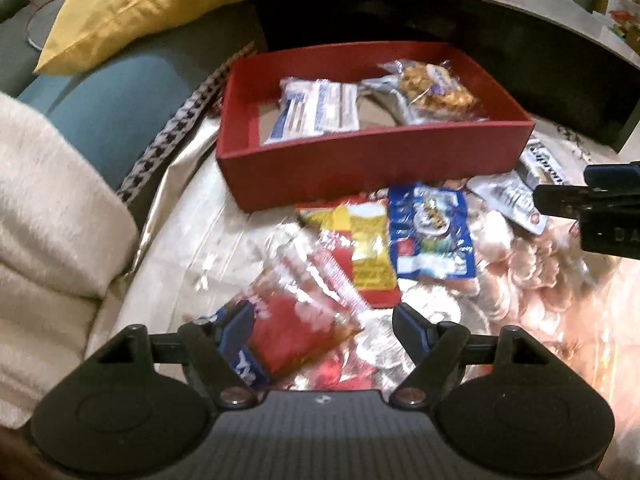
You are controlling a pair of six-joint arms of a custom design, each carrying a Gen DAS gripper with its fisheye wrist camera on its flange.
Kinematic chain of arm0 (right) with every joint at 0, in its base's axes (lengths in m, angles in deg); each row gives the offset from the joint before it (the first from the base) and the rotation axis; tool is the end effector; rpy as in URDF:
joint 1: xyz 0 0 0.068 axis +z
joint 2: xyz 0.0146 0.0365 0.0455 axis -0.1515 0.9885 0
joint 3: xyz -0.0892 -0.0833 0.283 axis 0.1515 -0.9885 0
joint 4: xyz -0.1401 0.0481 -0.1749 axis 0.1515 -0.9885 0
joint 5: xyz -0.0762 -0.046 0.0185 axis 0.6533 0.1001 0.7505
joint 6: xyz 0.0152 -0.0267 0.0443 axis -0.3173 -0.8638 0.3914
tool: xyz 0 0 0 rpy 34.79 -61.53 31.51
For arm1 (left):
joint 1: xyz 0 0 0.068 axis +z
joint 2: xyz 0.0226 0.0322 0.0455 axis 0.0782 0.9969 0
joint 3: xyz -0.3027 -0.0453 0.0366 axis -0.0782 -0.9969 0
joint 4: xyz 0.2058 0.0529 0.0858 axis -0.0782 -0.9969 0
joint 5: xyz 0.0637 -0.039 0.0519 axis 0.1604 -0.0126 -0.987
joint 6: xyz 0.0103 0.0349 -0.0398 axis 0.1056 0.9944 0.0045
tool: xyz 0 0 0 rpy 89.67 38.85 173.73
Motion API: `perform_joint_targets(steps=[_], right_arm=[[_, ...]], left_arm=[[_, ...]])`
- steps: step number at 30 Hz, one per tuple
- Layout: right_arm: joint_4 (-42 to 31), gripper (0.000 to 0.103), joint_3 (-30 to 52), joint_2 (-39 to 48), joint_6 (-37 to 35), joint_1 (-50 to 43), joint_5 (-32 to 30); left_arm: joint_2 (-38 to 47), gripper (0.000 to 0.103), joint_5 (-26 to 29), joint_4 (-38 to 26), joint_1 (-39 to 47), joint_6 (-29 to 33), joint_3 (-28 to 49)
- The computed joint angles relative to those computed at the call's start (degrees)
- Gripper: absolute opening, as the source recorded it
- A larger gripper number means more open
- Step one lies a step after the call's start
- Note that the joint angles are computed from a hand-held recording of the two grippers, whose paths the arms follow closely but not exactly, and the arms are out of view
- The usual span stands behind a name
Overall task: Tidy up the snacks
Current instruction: 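Withdraw both tools from the tray back over the snack pile, then grasp the red sausage pack with the left gripper while the right gripper approaches the round steamed cake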
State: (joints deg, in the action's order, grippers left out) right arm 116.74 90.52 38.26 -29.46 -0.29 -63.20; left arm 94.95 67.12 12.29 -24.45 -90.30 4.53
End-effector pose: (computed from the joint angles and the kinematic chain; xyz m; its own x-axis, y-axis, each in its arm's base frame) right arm 0.2372 0.0409 0.1009 -0.7204 -0.3020 -0.6243 -0.3931 0.9195 0.0088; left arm 0.1858 -0.0880 0.1058 -0.8753 -0.0468 -0.4813 -0.1153 0.9868 0.1138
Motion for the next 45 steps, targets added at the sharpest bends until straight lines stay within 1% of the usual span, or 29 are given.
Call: perform_joint_targets(steps=[4,8,12,14,16,18,19,20,21,22,26,29,32,33,34,36,40,42,43,45], right_arm=[[-0.28,0.07,-1.07,-0.63,-0.22,-0.17,-0.51],[-1.22,0.07,-1.2,-0.74,-0.43,-0.66,-1.06],[-2.19,0.071,-0.81,-0.76,-1.16,-2.02,-2.47],[-2.74,0.075,-0.48,-0.65,-1.51,-3.04,-3.38],[-3.55,0.075,-0.07,-0.6,-2.0,-3.94,-4.12],[-3.84,0.075,0.02,-0.79,-2.4,-4.56,-4.6],[-4.16,0.075,0.11,-0.94,-2.71,-4.82,-4.88],[-4.59,0.075,0.27,-1.14,-3.01,-5.26,-5.45],[-5.02,0.075,0.42,-1.31,-3.23,-5.73,-5.98],[-5.5,0.075,0.61,-1.47,-3.5,-6.3,-6.49],[-6.79,0.075,1.43,-1.54,-4.24,-8.47,-7.7],[-7.49,0.075,2.33,-0.82,-4.59,-9.84,-8.02],[-8.54,0.075,3.53,0.51,-4.55,-10.6,-8.46],[-8.87,0.075,3.95,1.09,-4.41,-10.68,-8.55],[-9.12,0.075,4.3,1.59,-4.33,-10.67,-8.51],[-9.06,0.075,4.73,2.46,-4.12,-10.37,-7.74],[-9.45,0.075,5.55,3.47,-3.91,-10.97,-7.51],[-10.11,0.075,6.08,3.65,-4.08,-11.44,-7.79],[-10.21,0.075,6.22,3.66,-4.11,-11.61,-7.79],[-10.85,0.075,6.88,3.62,-4.17,-12.27,-7.72]], left_arm=[[-1.21,0.071,0.66,0.64,0.86,-0.42,-1.84],[-2.53,0.071,2.27,1.65,3.67,0.24,-3.9],[-3.14,0.071,7.24,3.79,9.43,1.43,-5.66],[-3.2,0.071,9.57,4.4,11.82,1.36,-5.81],[-3.02,0.071,11.32,5.45,13.27,2.0,-5.71],[-2.87,0.071,10.77,4.35,13.64,1.98,-4.41],[-3.6,0.071,10.36,5.29,13.62,3.78,-4.49],[-4.65,0.071,10.47,6.09,13.81,7.33,-4.33],[-5.33,0.072,11.3,4.77,14.38,11.51,-3.04],[-5.37,0.075,12.86,2.51,15.29,15.93,-1.35],[-3.07,0.075,20.05,0.1,20.31,31.39,0.88],[0.34,0.075,23.98,1.54,23.66,38.66,0.48],[4.28,0.076,26.76,2.83,25.94,43.05,0.65],[5.56,0.078,27.19,4.39,26.34,43.65,0.3],[6.46,0.082,27.32,6.21,26.2,43.76,-0.23],[7.99,0.084,27.96,8.57,25.7,45.05,-0.85],[10.23,0.085,25.78,8.91,23.77,49.42,-0.45],[12.23,0.085,24.2,6.62,23.26,49.86,1.6],[13.43,0.086,23.61,6.18,22.96,49.3,2.27],[13.04,0.077,23.86,7.21,22.71,46.83,1.52]])
